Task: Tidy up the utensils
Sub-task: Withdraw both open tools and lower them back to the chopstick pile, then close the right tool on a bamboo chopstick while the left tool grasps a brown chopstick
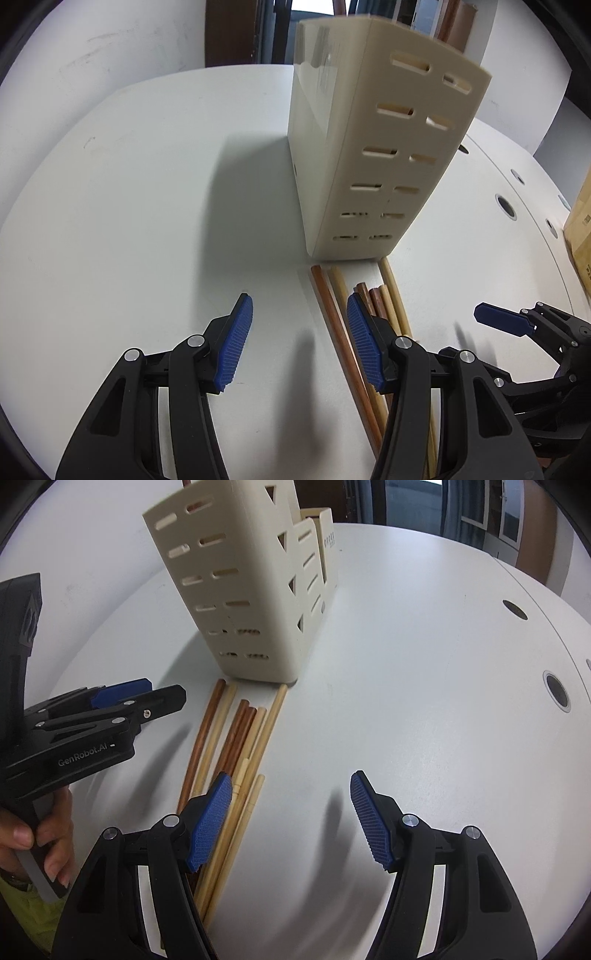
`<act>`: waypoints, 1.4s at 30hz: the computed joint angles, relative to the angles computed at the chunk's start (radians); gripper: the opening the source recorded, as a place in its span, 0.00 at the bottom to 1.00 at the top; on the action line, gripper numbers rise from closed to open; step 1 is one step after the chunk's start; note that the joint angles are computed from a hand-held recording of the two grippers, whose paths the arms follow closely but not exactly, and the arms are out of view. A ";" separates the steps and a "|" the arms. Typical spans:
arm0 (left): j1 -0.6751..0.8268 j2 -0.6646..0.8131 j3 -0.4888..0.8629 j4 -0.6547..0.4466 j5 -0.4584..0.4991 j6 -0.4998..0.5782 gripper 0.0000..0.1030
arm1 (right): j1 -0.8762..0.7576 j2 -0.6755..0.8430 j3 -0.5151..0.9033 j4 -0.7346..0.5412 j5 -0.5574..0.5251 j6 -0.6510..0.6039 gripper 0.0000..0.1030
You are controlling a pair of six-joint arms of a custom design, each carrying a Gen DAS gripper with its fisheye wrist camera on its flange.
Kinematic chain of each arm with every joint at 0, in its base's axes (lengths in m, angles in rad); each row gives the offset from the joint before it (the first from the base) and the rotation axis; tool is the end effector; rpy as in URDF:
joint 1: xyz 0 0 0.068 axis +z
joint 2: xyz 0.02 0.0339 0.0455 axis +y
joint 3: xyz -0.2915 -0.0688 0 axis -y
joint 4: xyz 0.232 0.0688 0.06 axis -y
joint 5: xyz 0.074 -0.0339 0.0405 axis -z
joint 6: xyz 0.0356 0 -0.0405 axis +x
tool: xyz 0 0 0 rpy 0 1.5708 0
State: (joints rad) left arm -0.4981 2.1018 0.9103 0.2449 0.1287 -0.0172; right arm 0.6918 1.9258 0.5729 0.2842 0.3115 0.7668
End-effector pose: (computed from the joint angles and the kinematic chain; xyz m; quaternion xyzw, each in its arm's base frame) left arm 0.3256 -0.1823 0.0829 0.2453 0.9177 -0.1373 0.2807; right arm 0.2241 0.1715 0.0787 0.0744 0.9548 0.0515 0.2831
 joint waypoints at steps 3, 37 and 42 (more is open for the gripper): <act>-0.003 0.012 0.011 -0.008 -0.001 0.005 0.52 | -0.003 0.030 0.014 -0.001 -0.018 0.002 0.64; -0.032 0.093 0.067 -0.018 -0.079 0.031 0.38 | 0.101 0.081 0.115 -0.165 0.116 0.015 0.52; -0.036 0.092 0.069 -0.014 -0.088 0.044 0.19 | 0.122 0.062 0.083 -0.126 0.122 0.008 0.27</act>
State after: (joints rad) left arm -0.5346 2.1937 0.9797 0.2312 0.0406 0.0266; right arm 0.8133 1.9878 0.6561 0.1584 0.4333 0.7747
